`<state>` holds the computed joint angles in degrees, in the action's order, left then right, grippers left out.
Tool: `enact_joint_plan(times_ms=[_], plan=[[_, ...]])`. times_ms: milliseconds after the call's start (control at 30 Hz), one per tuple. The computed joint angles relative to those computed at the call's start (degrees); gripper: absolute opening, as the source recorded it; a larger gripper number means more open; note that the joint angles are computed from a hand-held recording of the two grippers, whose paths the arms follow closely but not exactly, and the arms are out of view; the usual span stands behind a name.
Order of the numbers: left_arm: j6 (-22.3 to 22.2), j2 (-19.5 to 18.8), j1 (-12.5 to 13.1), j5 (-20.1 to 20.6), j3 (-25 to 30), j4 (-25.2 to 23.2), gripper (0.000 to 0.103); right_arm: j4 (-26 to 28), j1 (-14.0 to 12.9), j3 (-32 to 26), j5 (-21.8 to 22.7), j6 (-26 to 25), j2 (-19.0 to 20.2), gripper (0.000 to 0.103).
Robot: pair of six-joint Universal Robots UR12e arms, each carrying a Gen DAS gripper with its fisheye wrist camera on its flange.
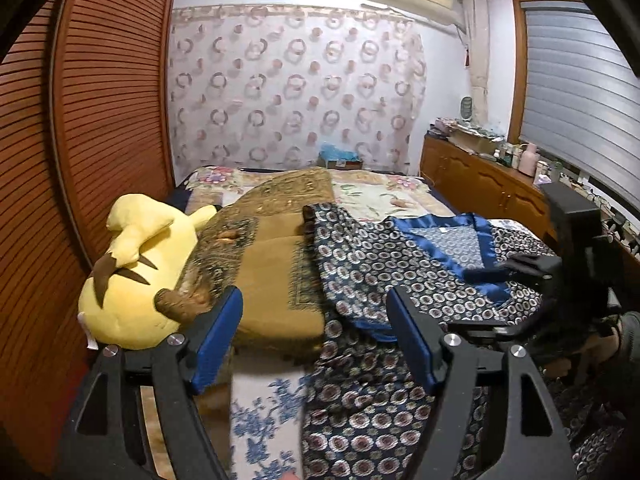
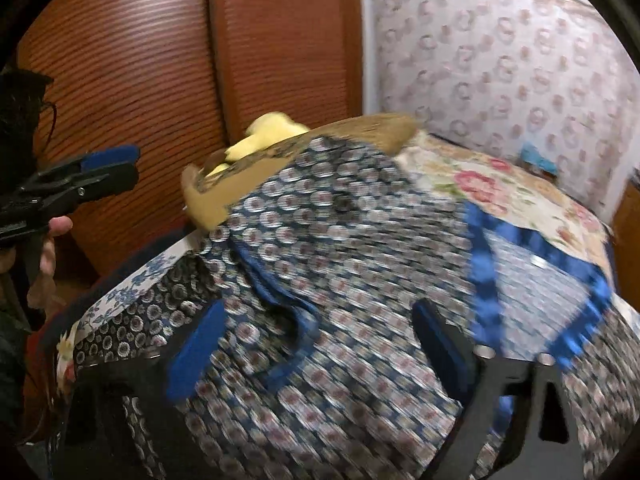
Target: Fold small clothes
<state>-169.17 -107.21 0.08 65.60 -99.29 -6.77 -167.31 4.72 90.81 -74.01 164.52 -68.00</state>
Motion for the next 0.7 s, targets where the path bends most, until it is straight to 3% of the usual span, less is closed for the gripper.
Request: enact_joint_plan(times_ms=[33,67,200,300,400,433,533,700], plan=[[-0.02,0.06,0.17,0.07,-0.17,0.13,0.075,1.95,0.24,-1.41,1.33,-1.03,0.86,0.071],[0.04,0.08,0.29,0.22,-0.22,0.19,0.075,3.13,0.29,-2.32,2.38,-1.65,1.49,0.066],[-0.03,0.39,0.79,1.06,-1.01,1.35,0.075,6.27,1.18,-6.09,4.26,-3.96,4.24,0.061],[-0.04,0.53,1.17,0.91,-1.42,1.27,0.075,8.45,2.0,-8.63,2.29,-5.73,5.9,0.06],[0.19,0.45,1.25,1.23,-1.51,0.77,0.075,9.44,3.19,-10.52,-2.07,-7.04,7.27,0.052],[0.13,0.43,1.22,1.21,-1.48,0.61,0.075,9.64,3.59,-11.24,-3.46,-7.02,7.81,0.047],[0.03,0.34,1.04,1.2,-1.69,0.7,0.075,9.84,3.98,-12.45,-5.85,-6.93,8.82,0.019],[0.16,0.08,0.77,0.71,-1.65,0.26,0.075,5.64,3.43,-12.31,-8.11,-3.96,9.09,0.013]])
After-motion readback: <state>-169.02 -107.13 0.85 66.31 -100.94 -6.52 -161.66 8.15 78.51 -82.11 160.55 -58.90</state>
